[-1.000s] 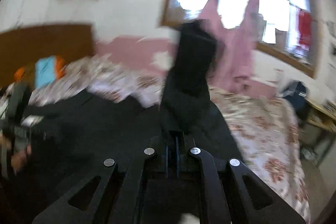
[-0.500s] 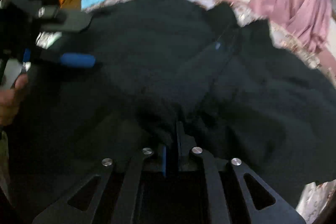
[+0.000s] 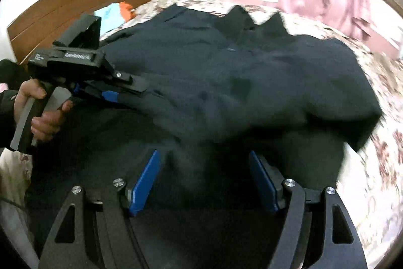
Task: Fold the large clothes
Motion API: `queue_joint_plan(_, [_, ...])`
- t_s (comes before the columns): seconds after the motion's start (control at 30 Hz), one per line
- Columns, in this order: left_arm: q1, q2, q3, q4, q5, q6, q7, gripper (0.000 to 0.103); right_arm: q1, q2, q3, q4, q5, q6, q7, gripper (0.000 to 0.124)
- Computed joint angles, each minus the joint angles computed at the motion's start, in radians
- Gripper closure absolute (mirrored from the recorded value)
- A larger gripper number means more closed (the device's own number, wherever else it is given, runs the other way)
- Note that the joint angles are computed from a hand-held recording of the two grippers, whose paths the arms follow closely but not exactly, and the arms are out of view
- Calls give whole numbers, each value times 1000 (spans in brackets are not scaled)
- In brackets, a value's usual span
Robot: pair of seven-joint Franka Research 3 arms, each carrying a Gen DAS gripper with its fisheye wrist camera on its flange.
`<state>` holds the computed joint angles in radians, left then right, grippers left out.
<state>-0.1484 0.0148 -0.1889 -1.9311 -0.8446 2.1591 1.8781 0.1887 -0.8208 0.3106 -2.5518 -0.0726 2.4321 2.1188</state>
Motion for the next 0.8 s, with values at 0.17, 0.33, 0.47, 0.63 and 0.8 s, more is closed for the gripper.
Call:
queue_joint_plan(0.17, [-14,-21,-9,-10,45,89,-14,92,-3,-147,56,-34,-12,-137,102,56])
queue_joint_plan(0.33, [-53,-100,-8,-10,75,253,162,93,-22,-302,152,-45,-51,-206,254,56])
queue_joint_plan(0.47, [-83,-135,9,30,136,395,257,94,-46,-340,160,-56,-53,-138,343,56])
queue_joint_plan(0.63, [-73,-108,41,103,204,437,229,94,-136,-251,162,-24,-118,1,398,56])
queue_joint_plan(0.8, [-22,-69,50,90,353,474,118,95,-257,-38,134,16,-133,149,409,56])
